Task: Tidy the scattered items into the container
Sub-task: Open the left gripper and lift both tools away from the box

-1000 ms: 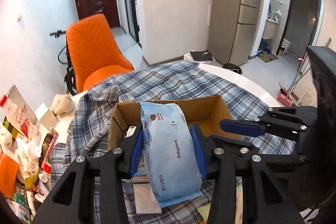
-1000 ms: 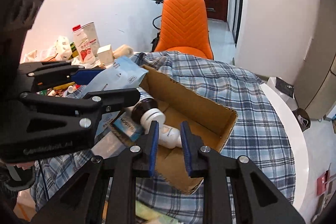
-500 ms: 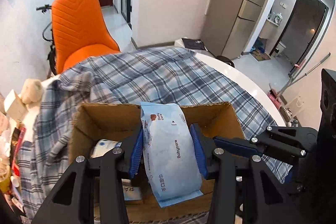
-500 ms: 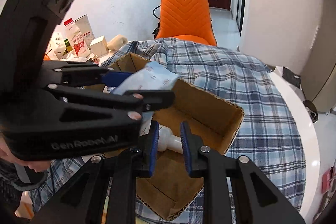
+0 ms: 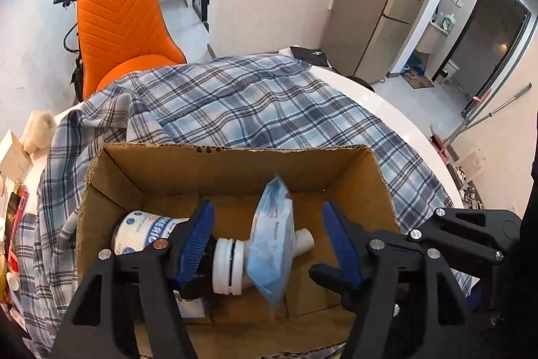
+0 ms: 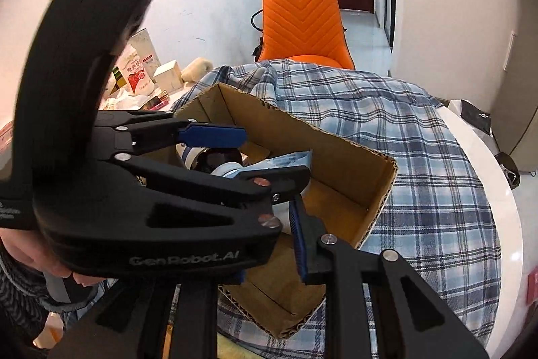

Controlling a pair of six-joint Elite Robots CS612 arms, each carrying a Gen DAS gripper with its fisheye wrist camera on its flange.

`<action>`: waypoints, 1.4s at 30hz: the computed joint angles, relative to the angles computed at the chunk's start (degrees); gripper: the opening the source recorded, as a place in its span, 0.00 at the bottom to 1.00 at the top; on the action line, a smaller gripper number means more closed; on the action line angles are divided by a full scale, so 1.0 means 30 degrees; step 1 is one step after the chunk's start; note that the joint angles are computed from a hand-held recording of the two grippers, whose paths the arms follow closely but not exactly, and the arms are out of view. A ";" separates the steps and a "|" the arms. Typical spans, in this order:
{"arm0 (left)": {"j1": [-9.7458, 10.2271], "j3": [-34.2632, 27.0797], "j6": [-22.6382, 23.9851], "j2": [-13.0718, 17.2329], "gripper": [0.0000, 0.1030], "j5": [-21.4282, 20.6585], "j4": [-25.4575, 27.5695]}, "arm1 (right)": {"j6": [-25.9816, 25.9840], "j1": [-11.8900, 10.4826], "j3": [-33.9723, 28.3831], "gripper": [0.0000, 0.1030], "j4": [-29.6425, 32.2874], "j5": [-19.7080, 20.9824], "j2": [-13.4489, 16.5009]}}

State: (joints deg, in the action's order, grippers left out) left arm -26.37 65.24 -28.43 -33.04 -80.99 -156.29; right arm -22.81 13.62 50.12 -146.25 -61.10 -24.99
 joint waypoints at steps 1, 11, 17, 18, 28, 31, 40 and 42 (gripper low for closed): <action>-0.0018 0.0034 0.0002 -0.0031 0.68 0.0047 -0.0027 | 0.0047 0.0000 -0.0032 0.20 0.0004 -0.0052 0.0019; -0.0243 0.0671 -0.0083 -0.0501 0.72 0.1355 -0.0045 | 0.0747 0.0116 -0.0287 0.30 -0.0480 -0.1541 0.0232; -0.0577 0.1733 -0.0257 -0.1003 0.80 0.4118 -0.0409 | 0.1020 0.0145 -0.0176 0.46 -0.0985 -0.1689 0.0217; -0.0581 0.2080 -0.0502 -0.1151 0.80 0.4346 -0.0815 | 0.1006 0.0165 -0.0079 0.55 -0.1245 -0.1745 0.0183; -0.0560 0.5585 -0.1782 -0.2855 0.81 0.4250 -0.3851 | 0.1683 -0.0184 0.1231 0.59 -0.2013 -0.0386 -0.0557; -0.0682 0.6393 -0.1269 -0.3229 0.81 0.4086 -0.3903 | 0.1457 -0.0439 0.2341 0.60 -0.1521 0.1005 -0.1189; -0.1509 0.8480 0.1040 -0.3952 0.81 0.3127 -0.3390 | -0.1695 -0.0526 0.6787 0.60 -0.2819 0.2080 -0.3404; -0.1305 0.8776 0.0501 -0.4130 0.81 0.0896 -0.3280 | -0.2043 -0.0592 0.7336 0.61 -0.2920 0.2386 -0.3712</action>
